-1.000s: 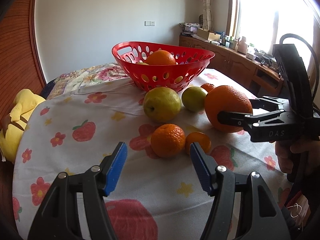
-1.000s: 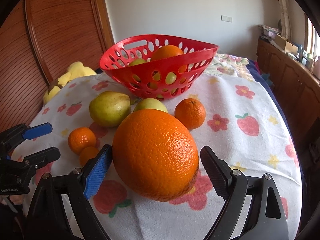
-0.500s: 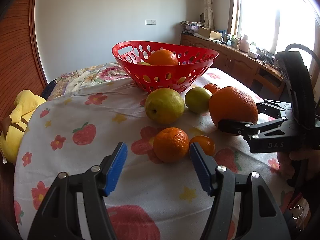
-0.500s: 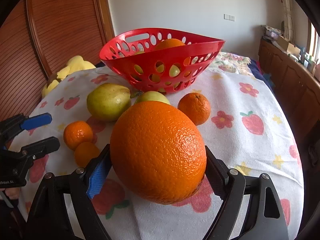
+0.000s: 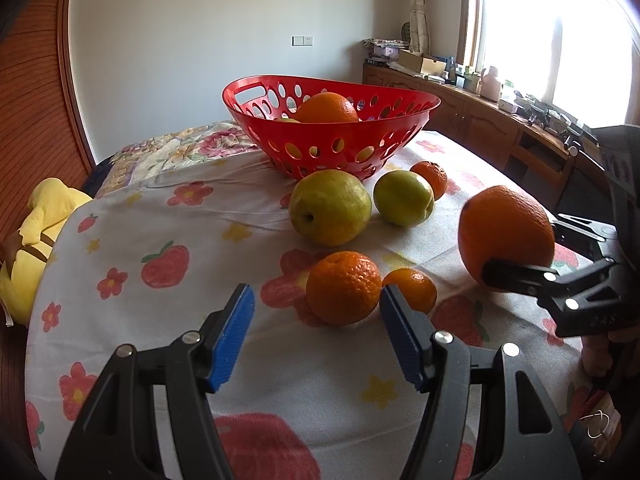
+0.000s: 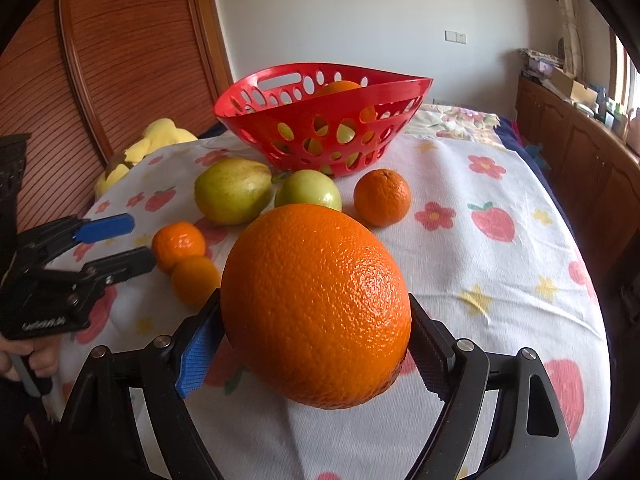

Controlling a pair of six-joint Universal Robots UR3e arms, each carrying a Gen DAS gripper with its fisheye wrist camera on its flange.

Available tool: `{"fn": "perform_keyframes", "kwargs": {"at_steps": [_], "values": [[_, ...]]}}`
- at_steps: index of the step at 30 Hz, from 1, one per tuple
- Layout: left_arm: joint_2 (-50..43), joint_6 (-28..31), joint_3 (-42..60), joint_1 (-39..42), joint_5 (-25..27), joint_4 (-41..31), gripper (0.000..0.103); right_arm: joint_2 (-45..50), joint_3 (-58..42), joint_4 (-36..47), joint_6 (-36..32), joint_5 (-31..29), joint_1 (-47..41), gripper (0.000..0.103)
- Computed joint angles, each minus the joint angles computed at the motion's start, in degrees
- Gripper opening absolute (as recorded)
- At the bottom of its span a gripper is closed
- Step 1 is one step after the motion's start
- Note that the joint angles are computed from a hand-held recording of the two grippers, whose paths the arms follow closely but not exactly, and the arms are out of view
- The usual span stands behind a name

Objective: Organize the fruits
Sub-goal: 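Close the right tool on the large orange while the left tool grasps a tangerine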

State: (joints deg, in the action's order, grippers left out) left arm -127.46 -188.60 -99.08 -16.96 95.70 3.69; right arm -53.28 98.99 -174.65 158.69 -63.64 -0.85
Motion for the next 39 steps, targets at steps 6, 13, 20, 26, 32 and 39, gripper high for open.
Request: {"fn": "perform_keyframes", "kwargs": {"at_steps": [6,13,20,26,32,39], "values": [[-0.3,0.0,0.5,-0.3,0.3,-0.7,0.065,-2.5,4.7,-1.8,-1.1,0.6,-0.9,0.086],[-0.3,-0.3,1.5,-0.4,0.1,-1.9,0.065,-2.1,6.4,-4.1,-1.0,1.1,-1.8,0.086],[-1.0,0.4,4.8,-0.8,0.0,-4.7,0.054,-1.6,7.3,-7.2,-0.8,-0.5,-0.8,0.086],[-1.5,0.7,7.1,-0.6,-1.4,-6.8,0.050,-1.5,7.3,-7.2,-0.5,-0.1,-1.0,0.086],[-2.8,0.9,9.6,-0.9,-1.7,-9.1,0.044,-1.5,8.0,-8.3,-1.0,-0.3,-1.1,0.086],[-3.4,-0.5,9.8,0.5,-4.1,-9.1,0.048,-1.5,8.5,-9.2,-1.2,-0.4,-1.0,0.086]]}}
